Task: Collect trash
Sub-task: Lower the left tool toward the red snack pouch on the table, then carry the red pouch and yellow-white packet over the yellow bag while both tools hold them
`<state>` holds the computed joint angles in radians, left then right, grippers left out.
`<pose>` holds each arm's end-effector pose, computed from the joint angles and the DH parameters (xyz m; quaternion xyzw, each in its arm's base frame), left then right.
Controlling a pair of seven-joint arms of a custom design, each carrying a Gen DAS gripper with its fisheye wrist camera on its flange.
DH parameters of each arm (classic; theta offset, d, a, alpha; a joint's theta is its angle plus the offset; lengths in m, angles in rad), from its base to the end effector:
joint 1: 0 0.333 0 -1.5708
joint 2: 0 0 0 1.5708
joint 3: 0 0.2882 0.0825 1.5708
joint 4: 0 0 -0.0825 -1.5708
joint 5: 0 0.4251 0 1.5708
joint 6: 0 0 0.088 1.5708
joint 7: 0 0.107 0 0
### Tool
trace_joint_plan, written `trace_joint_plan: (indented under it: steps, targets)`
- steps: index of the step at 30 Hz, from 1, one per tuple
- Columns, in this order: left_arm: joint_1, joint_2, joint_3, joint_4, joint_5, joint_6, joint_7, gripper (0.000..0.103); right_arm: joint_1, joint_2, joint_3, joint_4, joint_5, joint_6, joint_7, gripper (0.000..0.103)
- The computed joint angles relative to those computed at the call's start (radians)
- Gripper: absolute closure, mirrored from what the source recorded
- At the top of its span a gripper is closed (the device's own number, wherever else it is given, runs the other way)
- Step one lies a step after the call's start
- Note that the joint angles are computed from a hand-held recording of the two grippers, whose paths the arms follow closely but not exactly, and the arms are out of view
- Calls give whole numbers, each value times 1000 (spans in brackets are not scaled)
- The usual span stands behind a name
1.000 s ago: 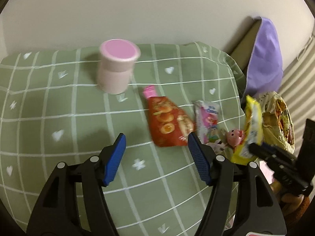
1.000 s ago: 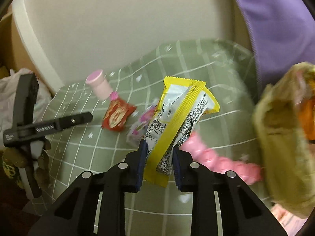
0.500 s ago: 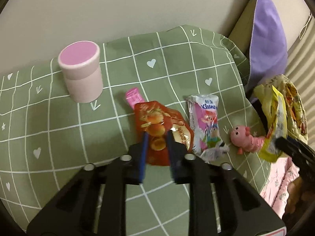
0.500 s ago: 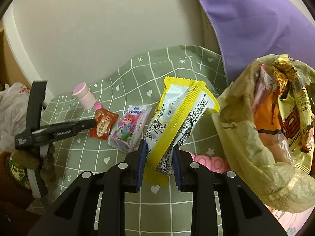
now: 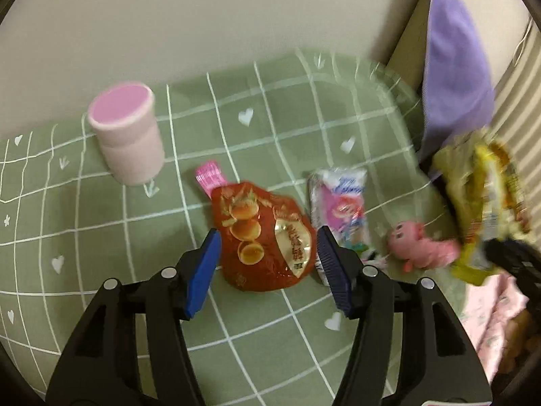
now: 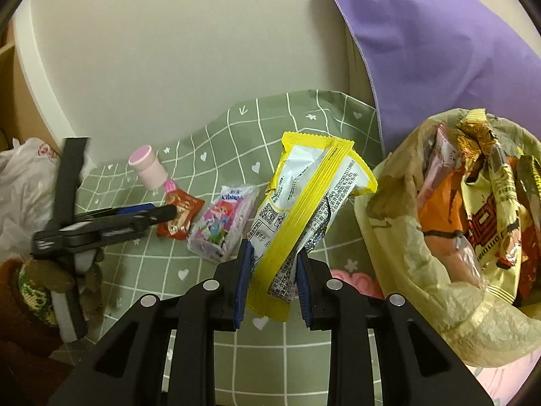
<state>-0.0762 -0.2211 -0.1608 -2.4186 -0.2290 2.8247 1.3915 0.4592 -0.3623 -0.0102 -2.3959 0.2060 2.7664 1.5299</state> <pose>0.5308 -0.1172 0.4126 -0.7141 0.6272 -0.2844 0.1255 0.4803 0.2215 0.4942 -0.7571 0.5431 -0.1361 0.3368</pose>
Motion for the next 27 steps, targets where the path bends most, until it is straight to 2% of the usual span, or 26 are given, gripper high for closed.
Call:
trace_joint_plan:
  steps: [1, 5, 10, 15, 18, 23, 27]
  targets:
    - [10, 17, -10, 17, 20, -28, -29, 56, 0, -4, -1, -3, 2, -2, 0, 78]
    - [-52, -25, 41, -17, -144, -13, 92, 73, -8, -34, 1, -30, -11, 7, 14, 78]
    - [-81, -134, 67, -95, -241, 13, 171, 76, 13, -40, -25, -41, 24, 19, 6, 78]
    - [-75, -204, 61, -112, -233, 15, 200, 77, 18, -42, -26, -39, 28, 45, 1, 78]
    - [-99, -222, 73, -94, -237, 26, 250, 77, 1, -53, -12, -39, -3, 61, 16, 78]
    - [-151, -179, 88, 0, -263, 38, 358, 77, -43, -98, 8, -47, -93, 87, 67, 78]
    - [-210, -117, 101, 97, -332, 47, 485, 76, -112, -174, 31, -73, -191, 101, 138, 78]
